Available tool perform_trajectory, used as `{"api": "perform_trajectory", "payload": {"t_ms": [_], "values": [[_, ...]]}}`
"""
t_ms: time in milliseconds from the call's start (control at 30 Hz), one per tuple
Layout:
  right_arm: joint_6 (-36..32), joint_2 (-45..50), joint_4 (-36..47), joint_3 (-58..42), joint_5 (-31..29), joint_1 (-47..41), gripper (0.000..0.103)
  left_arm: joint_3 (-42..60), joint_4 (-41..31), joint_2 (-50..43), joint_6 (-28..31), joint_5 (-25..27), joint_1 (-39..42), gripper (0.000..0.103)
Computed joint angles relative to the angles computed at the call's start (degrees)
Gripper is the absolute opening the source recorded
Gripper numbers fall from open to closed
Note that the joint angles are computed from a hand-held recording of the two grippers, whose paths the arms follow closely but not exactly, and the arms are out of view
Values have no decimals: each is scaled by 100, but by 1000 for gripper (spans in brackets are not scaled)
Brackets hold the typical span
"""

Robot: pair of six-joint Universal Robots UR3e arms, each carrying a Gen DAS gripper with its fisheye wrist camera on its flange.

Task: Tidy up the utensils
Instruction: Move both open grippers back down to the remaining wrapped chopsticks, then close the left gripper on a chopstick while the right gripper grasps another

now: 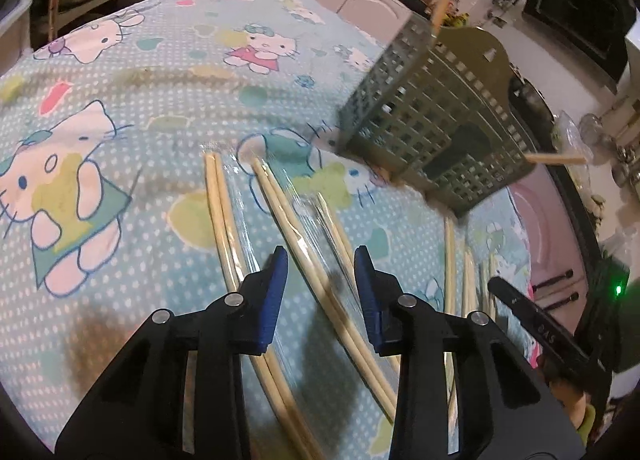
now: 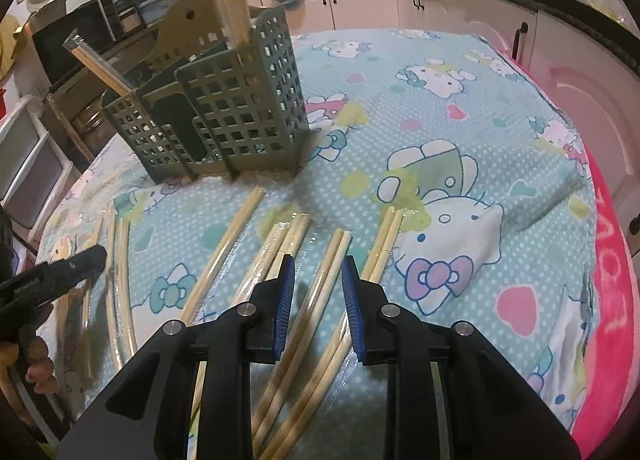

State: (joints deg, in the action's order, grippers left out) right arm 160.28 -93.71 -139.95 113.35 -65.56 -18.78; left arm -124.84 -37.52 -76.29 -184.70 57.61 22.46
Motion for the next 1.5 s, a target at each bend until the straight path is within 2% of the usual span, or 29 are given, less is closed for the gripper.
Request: {"api": "perform_trajectory", "payload": {"t_ms": [533, 1100, 1233, 1333, 1400, 1500], "values": [[296, 901, -39, -705, -343, 299, 22, 625, 448, -960, -416, 286, -76, 16], [552, 1582, 21, -1456, -329, 382, 15, 1279, 441, -1638, -714, 165, -37, 16], [596, 1624, 44, -1498, -212, 329, 15, 1411, 436, -1792, -816, -58, 53, 25], [617, 1656, 69, -1554, -178, 320, 14, 1556, 454, -1914, -843, 5, -4, 25], [634, 1660, 59, -1560, -134, 306, 13, 1635, 469, -1981, -846, 76, -45, 24], [663, 1671, 98, -1620, -65, 306, 8, 1728, 456, -2049, -833, 277, -102, 14]]}}
